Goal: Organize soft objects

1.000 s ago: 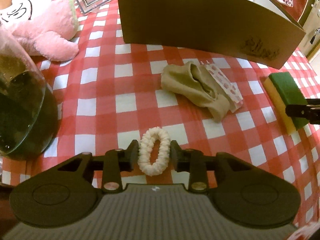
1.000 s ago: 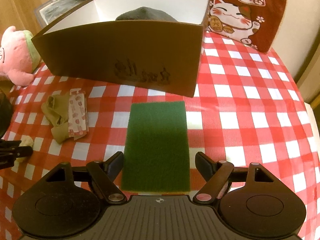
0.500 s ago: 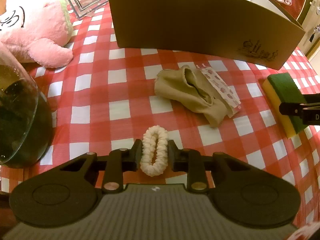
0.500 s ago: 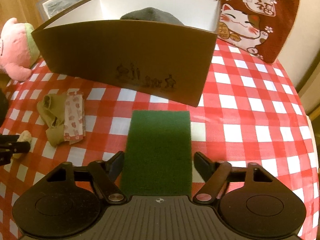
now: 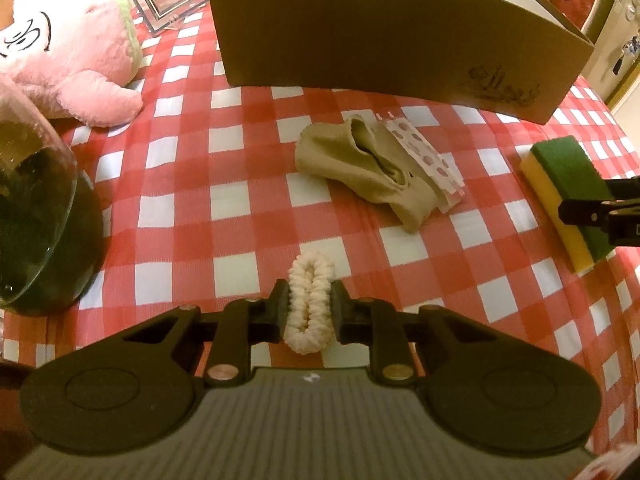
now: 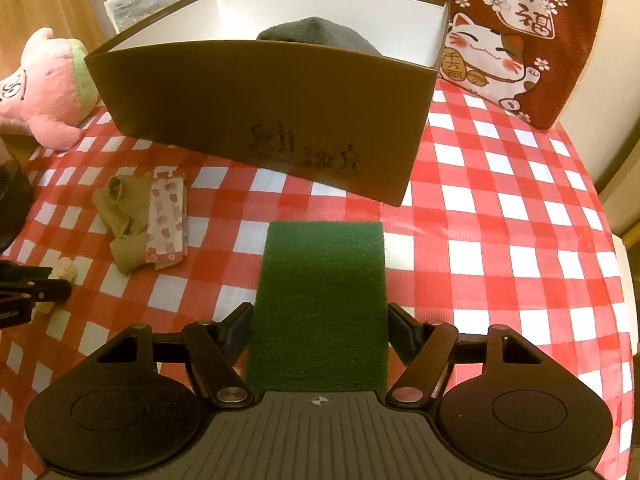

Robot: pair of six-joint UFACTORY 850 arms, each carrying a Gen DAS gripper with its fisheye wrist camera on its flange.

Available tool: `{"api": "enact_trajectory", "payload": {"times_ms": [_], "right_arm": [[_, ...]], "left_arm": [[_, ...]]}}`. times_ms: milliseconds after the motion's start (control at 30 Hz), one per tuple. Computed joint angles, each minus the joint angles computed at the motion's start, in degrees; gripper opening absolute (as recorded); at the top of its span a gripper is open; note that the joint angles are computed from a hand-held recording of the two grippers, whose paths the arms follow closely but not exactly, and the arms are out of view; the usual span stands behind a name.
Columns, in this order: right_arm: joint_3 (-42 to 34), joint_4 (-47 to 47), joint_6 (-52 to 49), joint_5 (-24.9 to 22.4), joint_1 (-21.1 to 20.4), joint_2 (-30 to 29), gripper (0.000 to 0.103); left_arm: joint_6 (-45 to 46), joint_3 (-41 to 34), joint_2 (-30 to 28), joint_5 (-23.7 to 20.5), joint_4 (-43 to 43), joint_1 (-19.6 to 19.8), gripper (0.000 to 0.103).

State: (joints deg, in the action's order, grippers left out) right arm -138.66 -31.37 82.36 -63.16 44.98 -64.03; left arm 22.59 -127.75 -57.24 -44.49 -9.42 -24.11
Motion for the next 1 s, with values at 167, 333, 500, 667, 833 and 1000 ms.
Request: {"api": "enact_trajectory", "payload": {"times_ms": [167, 333, 500, 667, 833, 1000], "right_arm": [[2.6, -0.4, 1.1, 1.7, 0.7, 1.7, 0.07], [4.3, -1.1, 2.2, 2.8, 1.6, 3.2, 0.07], [6.4, -2.5, 3.6, 4.0, 2.5, 5.2, 0.07], [8.8, -4.3, 5.3, 5.0, 3.4, 7.3, 0.07], [11.0, -6.5, 6.8, 6.1, 4.1, 9.6, 0.07], [12.2, -8.5, 7.5, 7.1, 4.1, 11.4, 0.07]], "left_arm": [[0.8, 3.7, 2.5, 1.6, -1.1, 0.0, 0.019], [1.5, 7.1, 5.1, 3.4, -2.1, 0.0, 0.019], [2.8, 10.5, 7.9, 5.3, -3.6, -0.1, 0.019], [4.9, 12.9, 10.5, 6.9, -5.9, -0.4, 0.019], [7.5, 13.9, 12.5, 8.4, -8.9, -0.7, 0.019], [8.9, 12.3, 12.8, 8.5, -10.9, -1.3, 0.019]]}}
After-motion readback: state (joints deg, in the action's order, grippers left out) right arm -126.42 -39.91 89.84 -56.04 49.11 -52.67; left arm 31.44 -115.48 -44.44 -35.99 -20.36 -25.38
